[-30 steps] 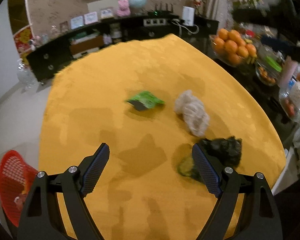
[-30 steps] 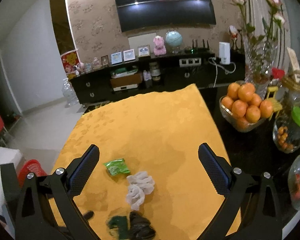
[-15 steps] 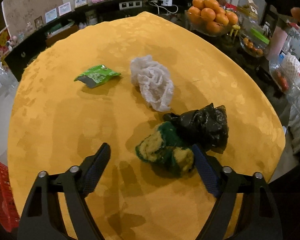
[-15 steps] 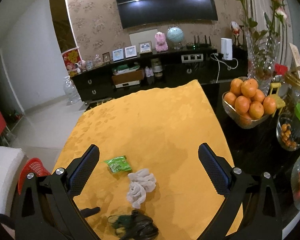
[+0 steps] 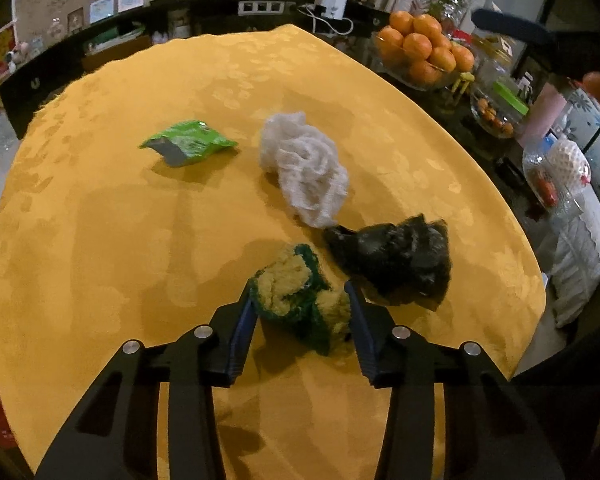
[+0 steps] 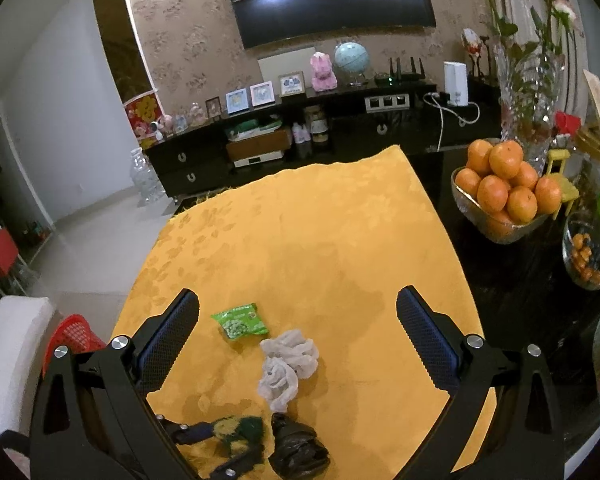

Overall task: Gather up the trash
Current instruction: 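Grasp the green-yellow sponge with the left tool, then grasp and lift the white mesh net with the right tool while the left tool holds the sponge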

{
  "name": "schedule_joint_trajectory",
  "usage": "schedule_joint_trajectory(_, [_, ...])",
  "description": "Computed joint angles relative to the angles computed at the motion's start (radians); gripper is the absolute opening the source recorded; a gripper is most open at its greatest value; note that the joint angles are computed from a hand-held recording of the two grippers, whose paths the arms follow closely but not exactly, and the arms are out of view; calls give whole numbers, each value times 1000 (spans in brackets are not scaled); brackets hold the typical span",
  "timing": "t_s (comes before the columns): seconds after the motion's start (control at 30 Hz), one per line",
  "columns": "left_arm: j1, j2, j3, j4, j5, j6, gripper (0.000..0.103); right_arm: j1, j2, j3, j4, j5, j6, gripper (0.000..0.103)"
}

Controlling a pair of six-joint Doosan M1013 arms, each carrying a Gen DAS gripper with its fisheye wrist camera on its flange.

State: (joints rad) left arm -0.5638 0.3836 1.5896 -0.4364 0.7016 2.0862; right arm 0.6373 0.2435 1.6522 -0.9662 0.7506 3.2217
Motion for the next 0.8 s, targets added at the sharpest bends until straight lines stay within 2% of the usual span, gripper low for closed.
schedule_joint_trajectory(0.33, [38,-22,-14,11,-57,-51,41,-18,33,-20,93,-1,-78,96])
schedule_joint_trajectory(0.67, [75,-42,-30,72,-125,-156,41,-39,112,-73,277,-7,-304,96])
schedule_joint_trajectory(0.8, [86,-50,-30,102,-148,-201,41,-48,145,-96,356,2,-389,90])
